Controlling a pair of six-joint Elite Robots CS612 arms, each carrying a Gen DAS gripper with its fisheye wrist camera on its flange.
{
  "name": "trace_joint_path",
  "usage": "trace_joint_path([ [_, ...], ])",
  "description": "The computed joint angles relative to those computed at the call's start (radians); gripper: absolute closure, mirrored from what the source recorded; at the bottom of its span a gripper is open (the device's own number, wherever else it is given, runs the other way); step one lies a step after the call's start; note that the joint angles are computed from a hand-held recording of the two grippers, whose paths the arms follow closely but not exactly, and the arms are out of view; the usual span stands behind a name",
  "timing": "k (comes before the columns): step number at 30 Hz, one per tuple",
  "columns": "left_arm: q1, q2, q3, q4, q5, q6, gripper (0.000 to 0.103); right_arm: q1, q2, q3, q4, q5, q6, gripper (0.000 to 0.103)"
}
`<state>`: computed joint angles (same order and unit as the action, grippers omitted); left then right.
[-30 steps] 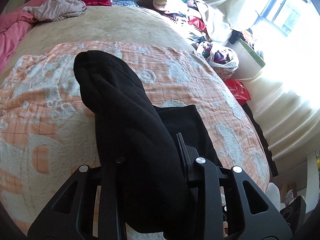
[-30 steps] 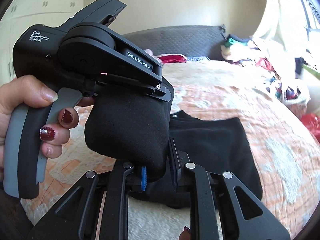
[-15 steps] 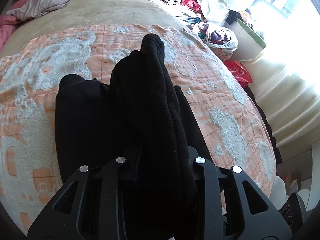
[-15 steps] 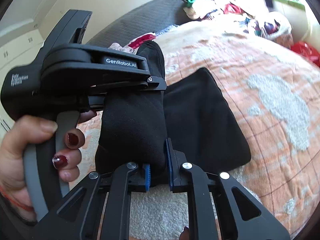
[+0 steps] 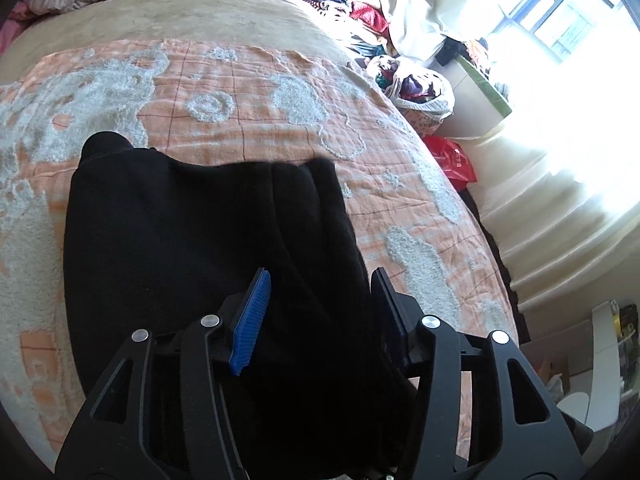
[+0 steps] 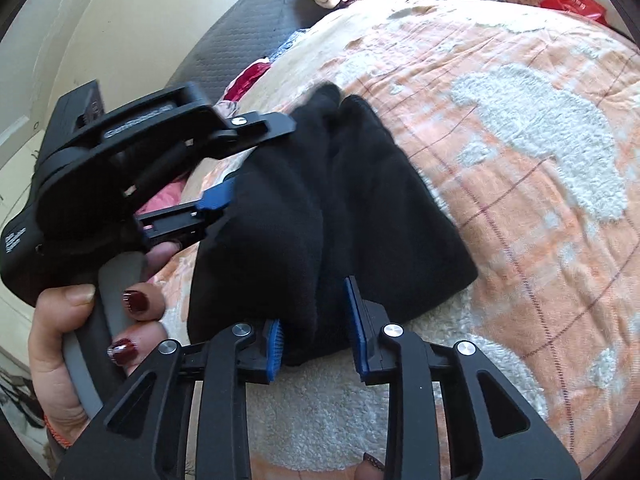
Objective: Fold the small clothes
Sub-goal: 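Fold the lifted edge across the shirt with the right tool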
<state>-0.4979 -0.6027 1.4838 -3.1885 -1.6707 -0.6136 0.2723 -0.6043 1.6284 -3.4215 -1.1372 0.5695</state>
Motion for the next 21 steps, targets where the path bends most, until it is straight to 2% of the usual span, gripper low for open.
trace_joint_path([
  [2,0.003,-0.010,0.019,-0.042,0.010,-0.016,0.059,-0.001,-0.008,0.009,-0.007,-0.026,0.001,0.071],
  [4,0.007,-0.022,0.042,-0.077,0.028,-0.020,0.059,-0.007,-0.014,0.017,-0.015,-0.017,0.009,0.063],
  [7,0.003,-0.047,0.086,-0.083,0.121,0.010,0.059,-0.018,-0.014,0.019,-0.029,0.012,0.019,0.052],
  [8,0.002,-0.053,0.101,-0.084,0.151,0.016,0.059,-0.025,-0.014,0.018,-0.031,0.038,0.024,0.048],
  [9,0.003,-0.058,0.114,-0.081,0.174,0.019,0.059,-0.030,-0.012,0.009,-0.018,0.065,0.014,0.040],
  [11,0.006,-0.061,0.135,-0.076,0.194,0.016,0.059,-0.046,-0.004,-0.002,-0.020,0.125,0.025,0.038],
  [13,0.007,-0.061,0.152,-0.073,0.207,0.023,0.058,-0.060,0.007,-0.038,0.045,0.204,-0.007,0.026],
  [14,0.005,-0.060,0.159,-0.072,0.217,0.032,0.057,-0.066,0.013,-0.058,0.097,0.255,-0.046,0.026],
  [16,-0.001,-0.061,0.172,-0.075,0.237,0.056,0.057,-0.072,0.024,-0.093,0.170,0.298,-0.084,0.026],
  [18,-0.006,-0.063,0.182,-0.075,0.252,0.073,0.053,-0.070,0.031,-0.127,0.236,0.285,-0.155,0.028],
  [21,-0.008,-0.064,0.190,-0.080,0.254,0.080,0.051,-0.070,0.037,-0.157,0.262,0.280,-0.198,0.027],
])
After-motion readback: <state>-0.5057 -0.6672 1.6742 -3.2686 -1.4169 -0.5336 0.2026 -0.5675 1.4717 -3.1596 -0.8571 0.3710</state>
